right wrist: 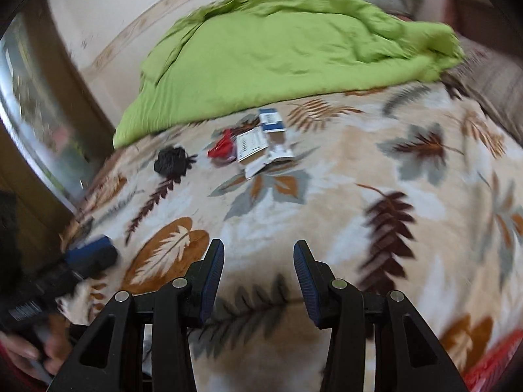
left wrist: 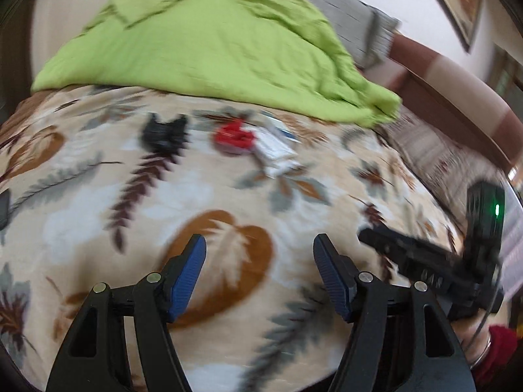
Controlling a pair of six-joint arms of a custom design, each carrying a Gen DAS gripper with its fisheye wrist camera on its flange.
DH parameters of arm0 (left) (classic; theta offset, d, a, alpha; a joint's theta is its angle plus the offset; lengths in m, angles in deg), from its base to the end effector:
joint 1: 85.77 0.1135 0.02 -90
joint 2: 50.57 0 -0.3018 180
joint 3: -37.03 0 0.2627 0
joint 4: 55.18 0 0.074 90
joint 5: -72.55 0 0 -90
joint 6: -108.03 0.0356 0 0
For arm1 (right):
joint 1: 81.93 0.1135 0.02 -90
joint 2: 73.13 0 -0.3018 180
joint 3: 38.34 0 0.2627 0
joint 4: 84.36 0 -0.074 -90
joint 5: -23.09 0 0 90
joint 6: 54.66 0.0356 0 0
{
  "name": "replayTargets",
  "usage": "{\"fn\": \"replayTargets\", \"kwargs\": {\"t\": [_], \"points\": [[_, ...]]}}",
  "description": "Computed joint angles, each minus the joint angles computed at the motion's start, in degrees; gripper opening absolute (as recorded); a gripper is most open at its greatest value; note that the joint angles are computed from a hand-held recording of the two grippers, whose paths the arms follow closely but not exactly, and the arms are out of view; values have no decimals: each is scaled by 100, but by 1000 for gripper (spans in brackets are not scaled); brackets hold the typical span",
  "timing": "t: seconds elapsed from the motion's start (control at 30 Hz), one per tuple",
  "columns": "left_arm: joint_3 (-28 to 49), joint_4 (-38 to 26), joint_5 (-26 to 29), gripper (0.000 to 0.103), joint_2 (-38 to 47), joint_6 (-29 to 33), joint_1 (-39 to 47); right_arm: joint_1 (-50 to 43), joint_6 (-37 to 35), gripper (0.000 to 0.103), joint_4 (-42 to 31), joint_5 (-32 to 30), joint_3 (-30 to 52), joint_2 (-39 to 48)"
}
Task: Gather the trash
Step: 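Move both open tools back to the trash pile, then grasp the black plastic bag with the left tool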
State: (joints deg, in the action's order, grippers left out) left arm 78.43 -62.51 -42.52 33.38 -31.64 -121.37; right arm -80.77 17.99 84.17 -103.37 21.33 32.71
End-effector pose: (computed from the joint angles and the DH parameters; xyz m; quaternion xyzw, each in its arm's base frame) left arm 0.2122 -0.1334 0.1547 -0.1862 0.9009 -0.0768 0.3844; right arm 0.3387 0.0280 0.1276 -0.2327 0.8863 0.2602 0.3043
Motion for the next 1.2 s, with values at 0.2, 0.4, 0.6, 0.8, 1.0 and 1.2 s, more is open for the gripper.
{"fn": "replayTargets", "kwargs": {"t": [0.2, 0.4, 0.6, 0.8, 1.0, 1.2], "points": [[-65, 127, 497, 73, -66, 421, 1334, 126, 99, 48, 497, -23, -159, 144], [1149, 11, 628, 79, 1272, 1195, 2458, -123, 363, 48, 485, -389, -31, 296], [2527, -453, 624, 79, 2762, 1413, 3052, -205, 354, 48, 431, -660, 26, 360], [2401, 348, 1190, 52, 3156, 1343, 3429, -242, 370, 48, 342, -797, 129, 463], [1483, 697, 566, 44, 2350, 1042, 2930, -162, 300, 48, 193, -735, 221, 508], [298, 671, -632, 44, 1118, 67, 1586, 146, 301, 48, -302, -602, 773, 778]]}}
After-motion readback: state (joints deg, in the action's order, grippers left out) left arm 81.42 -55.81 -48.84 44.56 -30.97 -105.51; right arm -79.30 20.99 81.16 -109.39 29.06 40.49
